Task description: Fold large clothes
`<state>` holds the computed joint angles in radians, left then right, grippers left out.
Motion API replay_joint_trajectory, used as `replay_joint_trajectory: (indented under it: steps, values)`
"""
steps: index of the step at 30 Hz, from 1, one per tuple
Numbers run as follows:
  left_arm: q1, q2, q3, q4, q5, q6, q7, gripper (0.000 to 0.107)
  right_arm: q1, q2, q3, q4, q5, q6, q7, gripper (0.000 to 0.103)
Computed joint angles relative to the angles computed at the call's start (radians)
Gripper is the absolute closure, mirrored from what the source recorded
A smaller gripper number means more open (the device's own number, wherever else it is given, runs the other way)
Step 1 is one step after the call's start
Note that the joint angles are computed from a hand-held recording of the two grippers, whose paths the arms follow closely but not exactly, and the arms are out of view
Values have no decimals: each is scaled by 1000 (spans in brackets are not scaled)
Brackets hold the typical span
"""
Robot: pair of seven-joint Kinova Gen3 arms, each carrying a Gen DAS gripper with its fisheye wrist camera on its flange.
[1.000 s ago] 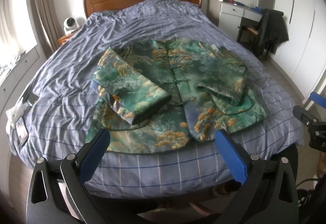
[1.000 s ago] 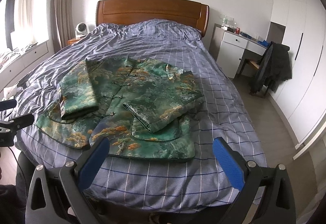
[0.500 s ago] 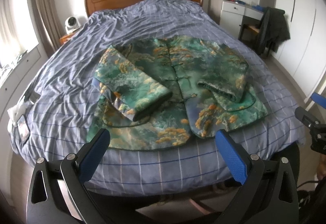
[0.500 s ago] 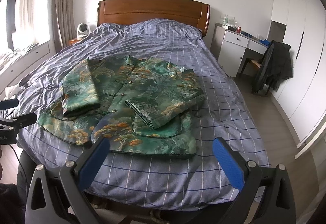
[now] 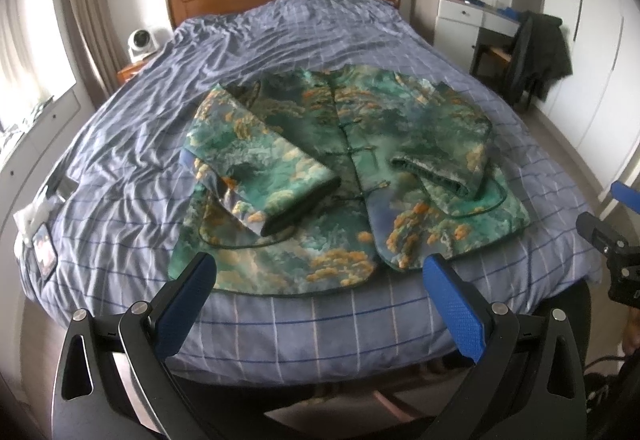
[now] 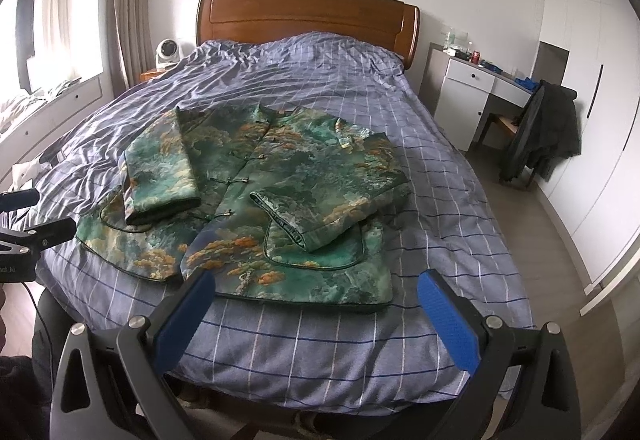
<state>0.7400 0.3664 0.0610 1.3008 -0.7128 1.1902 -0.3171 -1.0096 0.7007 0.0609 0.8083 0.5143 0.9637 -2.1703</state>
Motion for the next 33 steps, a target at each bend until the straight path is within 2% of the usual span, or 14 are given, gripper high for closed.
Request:
replay_joint_trajectory:
  steps: [14, 19, 23, 28, 33]
  values:
    - [-2, 5, -3, -1, 2, -12, -6, 5, -2, 13, 3, -17, -7, -9, 17, 0]
    - [-2, 6, -4, -5, 5, -8, -8, 5, -11, 4, 7, 4, 10, -34, 23, 0]
    - [-4, -4, -6, 7, 6, -11, 9, 5, -17, -21, 14, 63, 58, -125, 54, 0]
    - [5, -8, -5, 17, -17, 1, 36, 5, 5, -11, 4, 18, 50, -152, 120, 0]
    - [-2, -6, -1, 21, -18, -1, 44, 5, -7, -5, 17, 1, 38, -154, 111, 0]
